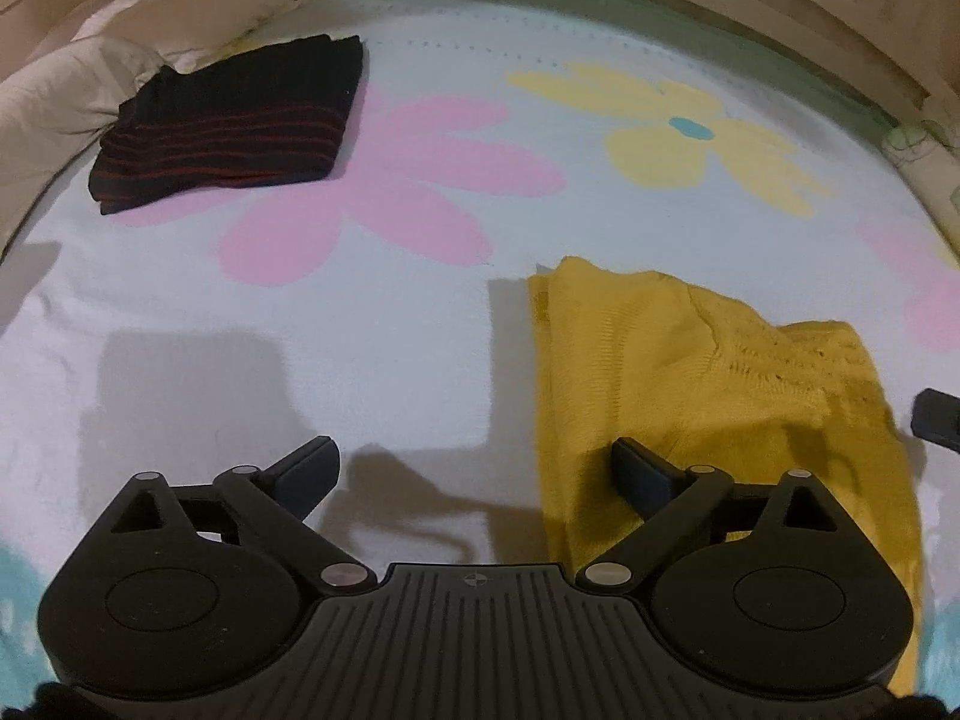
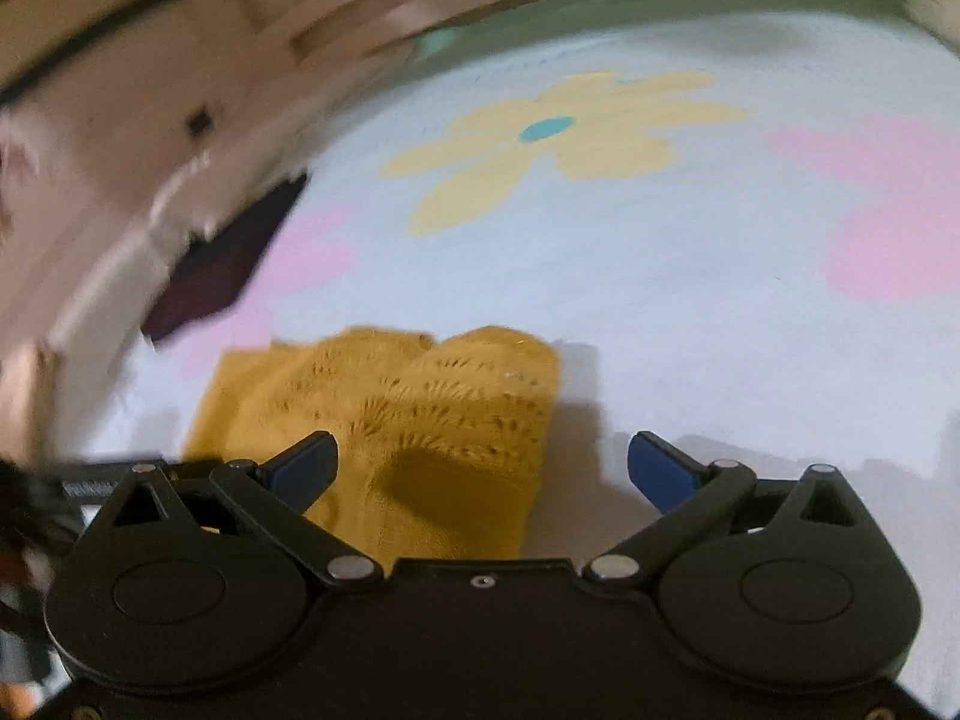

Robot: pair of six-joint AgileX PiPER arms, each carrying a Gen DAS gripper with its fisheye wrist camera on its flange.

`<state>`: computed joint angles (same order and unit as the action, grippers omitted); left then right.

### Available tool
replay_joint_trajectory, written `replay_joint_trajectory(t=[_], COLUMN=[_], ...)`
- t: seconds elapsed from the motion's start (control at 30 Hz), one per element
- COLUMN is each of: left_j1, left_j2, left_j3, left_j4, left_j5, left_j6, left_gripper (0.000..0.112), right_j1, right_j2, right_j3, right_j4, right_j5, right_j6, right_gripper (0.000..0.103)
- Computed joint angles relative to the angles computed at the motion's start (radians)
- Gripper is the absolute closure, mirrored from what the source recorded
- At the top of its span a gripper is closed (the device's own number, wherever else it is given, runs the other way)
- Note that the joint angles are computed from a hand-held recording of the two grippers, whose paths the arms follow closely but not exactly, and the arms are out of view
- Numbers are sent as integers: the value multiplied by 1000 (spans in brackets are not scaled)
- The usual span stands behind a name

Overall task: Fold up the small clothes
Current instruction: 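Grasp the folded sweater bundle with both grippers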

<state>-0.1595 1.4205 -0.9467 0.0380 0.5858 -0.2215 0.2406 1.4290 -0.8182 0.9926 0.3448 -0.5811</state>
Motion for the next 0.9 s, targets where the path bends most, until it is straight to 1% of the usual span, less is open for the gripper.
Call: replay_joint_trajectory(t=[0.03,0.13,0.2,0.23,0.33,0.37,0.47,0.57,0.7,0.8,0.83,0.9], left_j1=[17,83,126,130,97,87,80,70,45,23,16,0], left_j2=[-13,-36,-34,-28,8,22,62,111,154,160,158,141], left_j3=[7,34,49,49,34,30,9,-26,-45,-32,-23,7], left_j4=[-47,-252,-415,-451,-454,-452,-492,-494,-480,-483,-474,-446], left_j5=[3,23,48,58,38,24,-13,-47,-114,-172,-195,-238], left_j6=[46,225,377,413,428,422,440,461,498,488,457,380], left_gripper=[15,15,15,15,14,10,10,10,10,10,10,11], right_j1=[-29,-98,-122,-121,-102,-92,-68,-75,-108,-134,-133,-120], right_j2=[-20,-42,-35,-30,-1,14,43,91,159,194,202,204], right_j3=[24,65,80,85,89,82,69,45,32,23,15,-3], right_j4=[89,248,302,321,368,370,429,507,626,670,667,636], right_j5=[23,112,164,176,208,214,212,236,317,382,387,371], right_j6=[-81,-244,-306,-327,-391,-397,-458,-504,-600,-651,-648,-612], right_gripper=[0,0,0,0,0,0,0,0,0,0,0,0])
